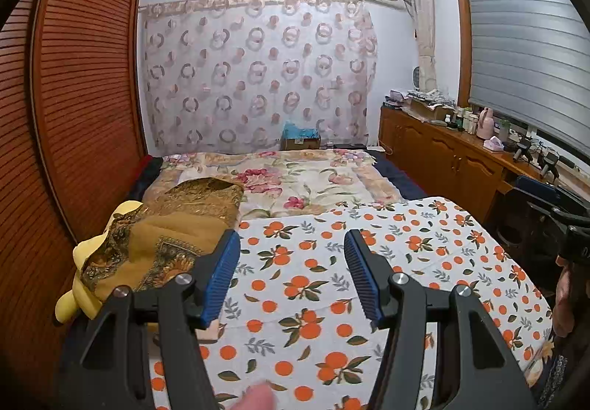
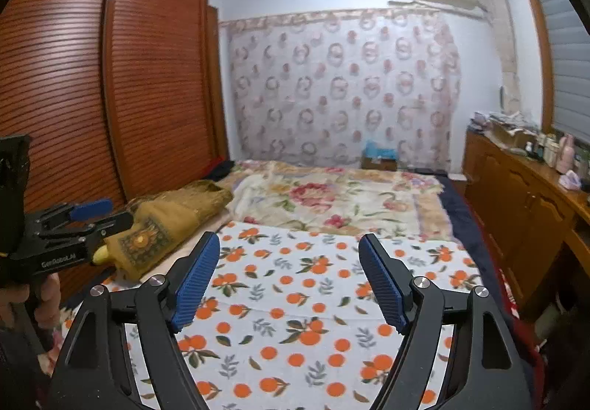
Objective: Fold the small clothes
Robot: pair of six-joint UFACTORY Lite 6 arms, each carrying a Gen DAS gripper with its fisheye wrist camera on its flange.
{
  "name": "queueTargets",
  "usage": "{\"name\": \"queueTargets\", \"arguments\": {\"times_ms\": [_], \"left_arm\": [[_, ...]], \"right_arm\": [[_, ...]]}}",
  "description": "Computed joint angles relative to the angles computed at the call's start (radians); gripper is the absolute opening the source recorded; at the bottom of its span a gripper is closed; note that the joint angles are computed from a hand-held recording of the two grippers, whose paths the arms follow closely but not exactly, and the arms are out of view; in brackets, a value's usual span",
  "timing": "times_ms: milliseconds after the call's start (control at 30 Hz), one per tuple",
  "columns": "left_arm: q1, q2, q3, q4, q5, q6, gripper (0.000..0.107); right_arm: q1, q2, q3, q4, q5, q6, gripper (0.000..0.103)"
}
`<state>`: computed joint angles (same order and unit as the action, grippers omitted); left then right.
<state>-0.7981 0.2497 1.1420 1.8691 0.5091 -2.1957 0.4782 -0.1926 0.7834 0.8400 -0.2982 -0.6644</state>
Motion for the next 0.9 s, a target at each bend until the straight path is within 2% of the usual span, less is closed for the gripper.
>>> {"name": "queueTargets", "arguments": {"times_ms": [67, 333, 900], "left_arm": [[-0.024, -0.002, -0.008, -0.001, 0.016, -0.009, 0.058], [-0.064, 0.012, 0.008, -0.056, 0.070, 0.035, 0.059], [-0.076, 0.005, 0.010, -0.064, 0.076, 0.039, 0.059]], "right_arm": [[-0.005, -0.029, -0.027, 0.051, -0.020, -0.038, 0.081], [-0.022, -0.058, -0.072, 0.076, -0.057, -0.041, 0.081], [-0.017, -0.068, -0.082, 0.099, -0.068, -0.060, 0.081]]}}
